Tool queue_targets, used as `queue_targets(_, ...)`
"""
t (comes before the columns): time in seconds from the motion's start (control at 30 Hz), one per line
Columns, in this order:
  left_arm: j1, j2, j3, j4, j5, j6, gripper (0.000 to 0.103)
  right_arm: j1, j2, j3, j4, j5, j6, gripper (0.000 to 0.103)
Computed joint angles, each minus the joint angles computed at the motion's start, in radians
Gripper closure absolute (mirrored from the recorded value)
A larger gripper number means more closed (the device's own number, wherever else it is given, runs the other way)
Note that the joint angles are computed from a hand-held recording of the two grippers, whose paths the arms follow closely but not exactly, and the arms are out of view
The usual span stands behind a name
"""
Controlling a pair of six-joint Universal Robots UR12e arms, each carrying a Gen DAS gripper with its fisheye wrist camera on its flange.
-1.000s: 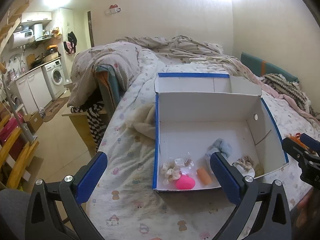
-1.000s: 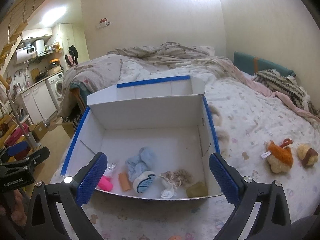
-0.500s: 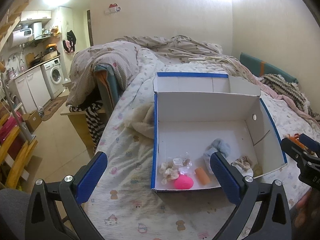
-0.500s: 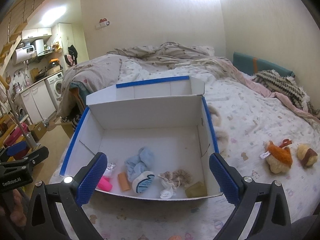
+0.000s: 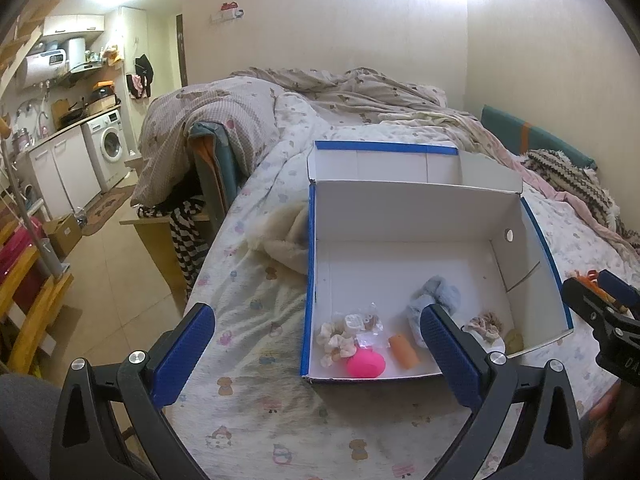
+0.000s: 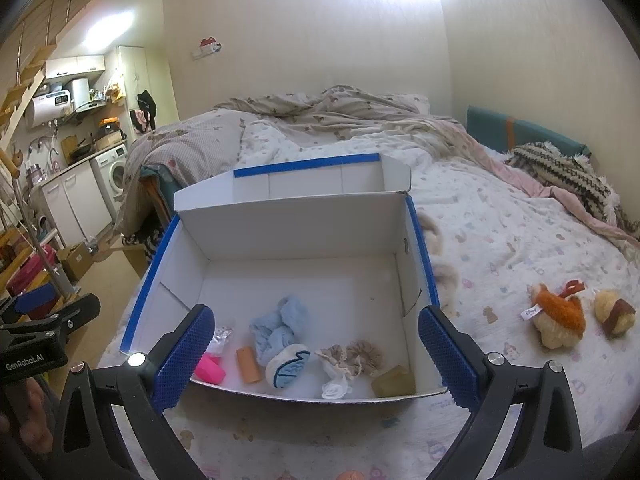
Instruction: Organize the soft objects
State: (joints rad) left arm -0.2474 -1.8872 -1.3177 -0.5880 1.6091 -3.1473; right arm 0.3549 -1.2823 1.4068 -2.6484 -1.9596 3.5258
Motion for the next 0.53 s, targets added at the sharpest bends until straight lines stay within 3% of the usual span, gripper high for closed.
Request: queue_targets(0.53,0.003,-0.004,0.007,-0.008,-0.006,-0.010,0.000,-0.001,0.001,-0.003,0.000,0.003,-0.007,0.000)
